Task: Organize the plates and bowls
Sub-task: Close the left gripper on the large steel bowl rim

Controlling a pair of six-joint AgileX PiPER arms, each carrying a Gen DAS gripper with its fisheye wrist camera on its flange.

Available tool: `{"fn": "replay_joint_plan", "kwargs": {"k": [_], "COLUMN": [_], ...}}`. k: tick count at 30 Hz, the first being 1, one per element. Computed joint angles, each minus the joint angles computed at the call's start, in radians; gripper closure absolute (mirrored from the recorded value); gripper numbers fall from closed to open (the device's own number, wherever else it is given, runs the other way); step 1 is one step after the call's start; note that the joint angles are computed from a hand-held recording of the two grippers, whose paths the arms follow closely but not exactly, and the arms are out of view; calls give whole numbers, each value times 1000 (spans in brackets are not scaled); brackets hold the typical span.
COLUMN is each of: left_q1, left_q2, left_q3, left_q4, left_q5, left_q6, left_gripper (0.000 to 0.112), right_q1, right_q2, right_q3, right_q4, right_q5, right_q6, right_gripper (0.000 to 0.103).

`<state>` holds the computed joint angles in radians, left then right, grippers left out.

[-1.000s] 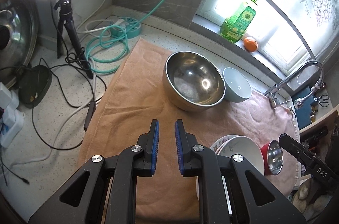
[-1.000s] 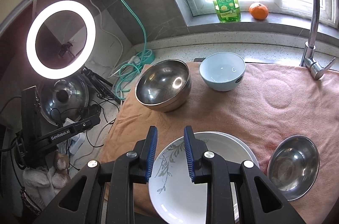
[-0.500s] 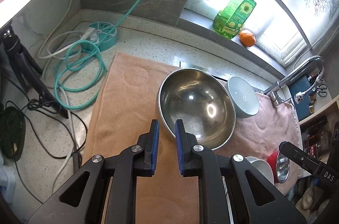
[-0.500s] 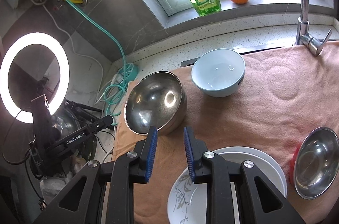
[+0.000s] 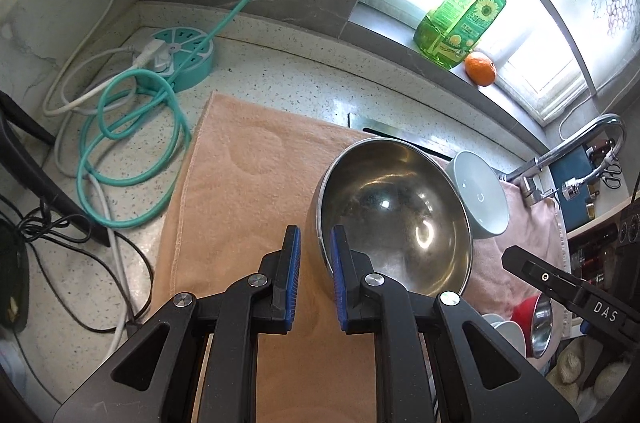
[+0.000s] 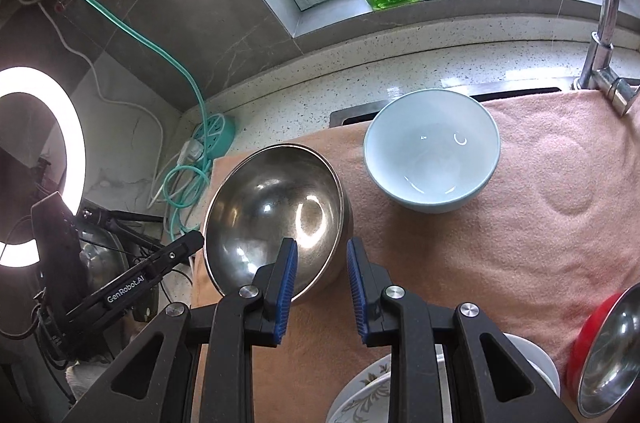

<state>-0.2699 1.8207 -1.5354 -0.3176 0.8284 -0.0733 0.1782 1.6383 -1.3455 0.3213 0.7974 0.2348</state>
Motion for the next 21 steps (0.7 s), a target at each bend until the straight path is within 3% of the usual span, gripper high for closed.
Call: {"fn": "replay_joint_plan", "kwargs": {"k": [10, 21], "left_q1": [-8, -2], "left_q2": [49, 71], "left_q3": [-50, -58], "left_q4": [5, -10], "left_q5": [15, 16], "left_q6": [-4, 0], "left_gripper": [99, 99], "right_q1": [-34, -37], "right_q2": [76, 130], "right_q3": [-49, -89], "right_q4": [34, 53], "right_q5": [14, 41], "right_q6": [-33, -51], "right_gripper": [81, 91]}}
